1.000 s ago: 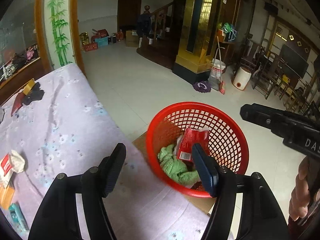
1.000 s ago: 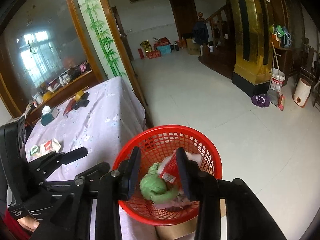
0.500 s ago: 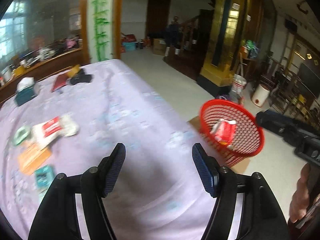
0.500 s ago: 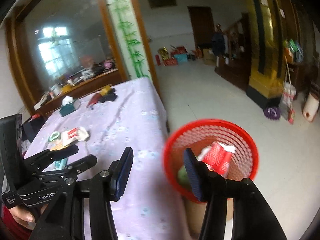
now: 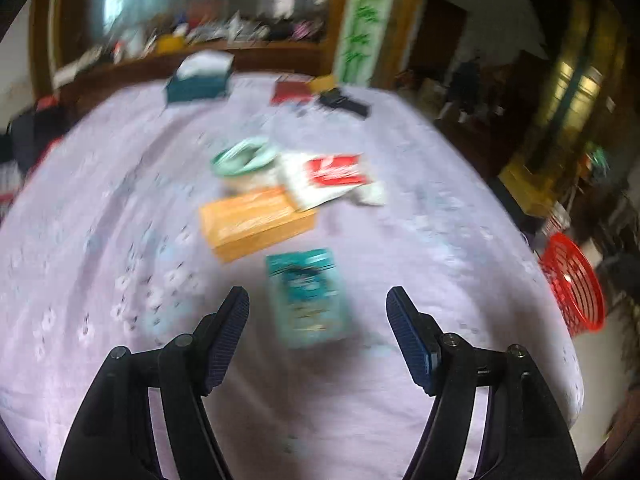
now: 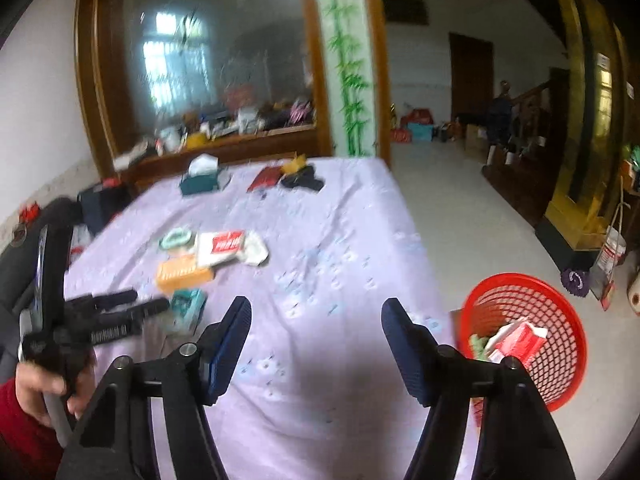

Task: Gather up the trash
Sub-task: 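Grasp the teal tissue packet with the left tool, then grasp the white plastic bag with red label using the right tool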

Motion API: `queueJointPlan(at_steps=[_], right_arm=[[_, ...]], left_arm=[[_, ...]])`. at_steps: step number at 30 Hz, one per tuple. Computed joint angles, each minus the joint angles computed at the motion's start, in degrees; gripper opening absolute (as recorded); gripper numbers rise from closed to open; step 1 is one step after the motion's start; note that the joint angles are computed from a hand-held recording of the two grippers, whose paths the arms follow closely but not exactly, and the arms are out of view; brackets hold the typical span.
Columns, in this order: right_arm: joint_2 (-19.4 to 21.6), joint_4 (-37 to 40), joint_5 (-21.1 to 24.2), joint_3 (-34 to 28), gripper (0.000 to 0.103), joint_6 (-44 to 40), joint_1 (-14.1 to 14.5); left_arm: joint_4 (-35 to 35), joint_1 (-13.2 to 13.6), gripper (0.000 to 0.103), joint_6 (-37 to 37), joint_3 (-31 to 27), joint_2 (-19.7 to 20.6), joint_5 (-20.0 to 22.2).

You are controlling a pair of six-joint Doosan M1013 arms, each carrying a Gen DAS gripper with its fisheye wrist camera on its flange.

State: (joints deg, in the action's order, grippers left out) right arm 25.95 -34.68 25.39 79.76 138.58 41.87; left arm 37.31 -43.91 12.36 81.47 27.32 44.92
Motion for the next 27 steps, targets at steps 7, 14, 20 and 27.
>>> queueJointPlan(at_steps=[7, 14, 20, 27], right_arm=[[2.21, 7.49, 1.89, -2.63, 0.072, -7.98, 0.74], [3.08, 14.37, 2.77, -3.71, 0.072, -14.12, 0.23], [5.0, 27.57, 3.73, -6.81, 0.072, -25.3, -0.92], [13.06, 50.29, 11.52, -19.77, 0.072, -41.68, -3.43]], left_arm=[[-9.63, 2.95, 0.069, 4.61, -0.57, 1.64, -3.38], [-7.55, 1.82, 0.055, 7.35, -4.16, 5.01, 0.19], [-3.15, 1.63, 0.041, 4.37, -1.83, 3.93, -1.91], [8.05, 0.49, 0.036, -7.39, 3.31, 0.16, -1.78]])
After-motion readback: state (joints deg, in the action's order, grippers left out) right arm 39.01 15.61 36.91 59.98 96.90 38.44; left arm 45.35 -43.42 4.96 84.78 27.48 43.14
